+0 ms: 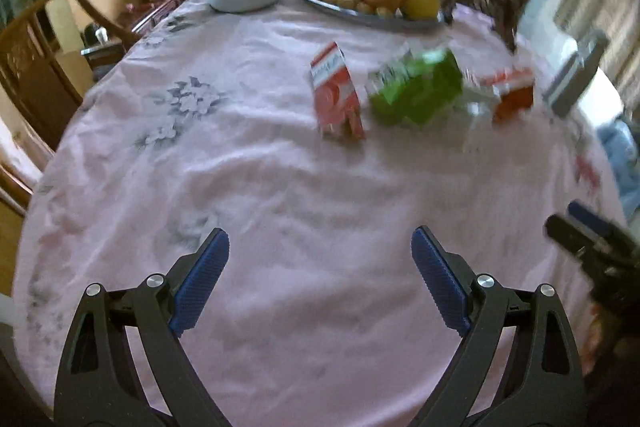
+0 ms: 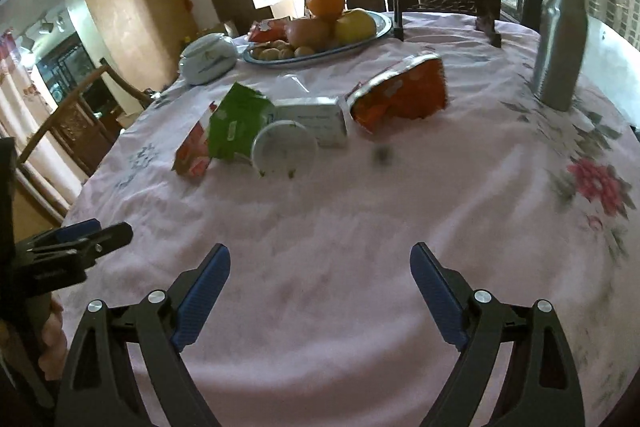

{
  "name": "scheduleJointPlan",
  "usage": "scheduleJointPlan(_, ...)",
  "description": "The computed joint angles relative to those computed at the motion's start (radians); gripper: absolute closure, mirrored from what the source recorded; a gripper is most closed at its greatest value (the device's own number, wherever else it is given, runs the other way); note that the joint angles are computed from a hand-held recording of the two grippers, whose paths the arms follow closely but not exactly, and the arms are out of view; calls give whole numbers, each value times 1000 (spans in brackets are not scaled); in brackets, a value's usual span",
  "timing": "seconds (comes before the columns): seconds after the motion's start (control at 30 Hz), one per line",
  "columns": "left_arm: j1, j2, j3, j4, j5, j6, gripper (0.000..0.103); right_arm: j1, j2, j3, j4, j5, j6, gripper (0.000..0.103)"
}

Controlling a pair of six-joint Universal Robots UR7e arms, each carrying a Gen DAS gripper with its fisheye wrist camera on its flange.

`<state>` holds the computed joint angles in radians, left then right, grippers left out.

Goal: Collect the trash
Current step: 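Return both tools from the basket to the table, then grasp the clear plastic cup with the right tool while the left tool grasps the red-white carton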

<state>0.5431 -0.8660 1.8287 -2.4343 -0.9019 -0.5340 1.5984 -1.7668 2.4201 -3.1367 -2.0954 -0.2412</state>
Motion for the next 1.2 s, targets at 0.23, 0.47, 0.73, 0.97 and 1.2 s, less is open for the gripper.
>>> scheduleJointPlan(0.23, 45, 8, 4, -34, -41, 5, 14, -2, 165, -103, -15, -1, -10, 7)
scheduleJointPlan(0.47, 64, 5, 2, -26, -78, -17, 14, 9, 278, -201, 3, -50, 17, 7)
scheduleJointPlan(0.73, 60, 16, -3, -12, -78, -6, 14, 15, 340, -256, -7, -62, -3, 34)
scheduleJointPlan(0.97, 61, 25, -13, 10, -65, -15, 14, 5, 241, -191, 29, -9, 26, 47)
scheduleJointPlan(1.2, 52, 40, -17, 36, -26, -13, 12, -40, 115, -84, -6, 94, 70, 46)
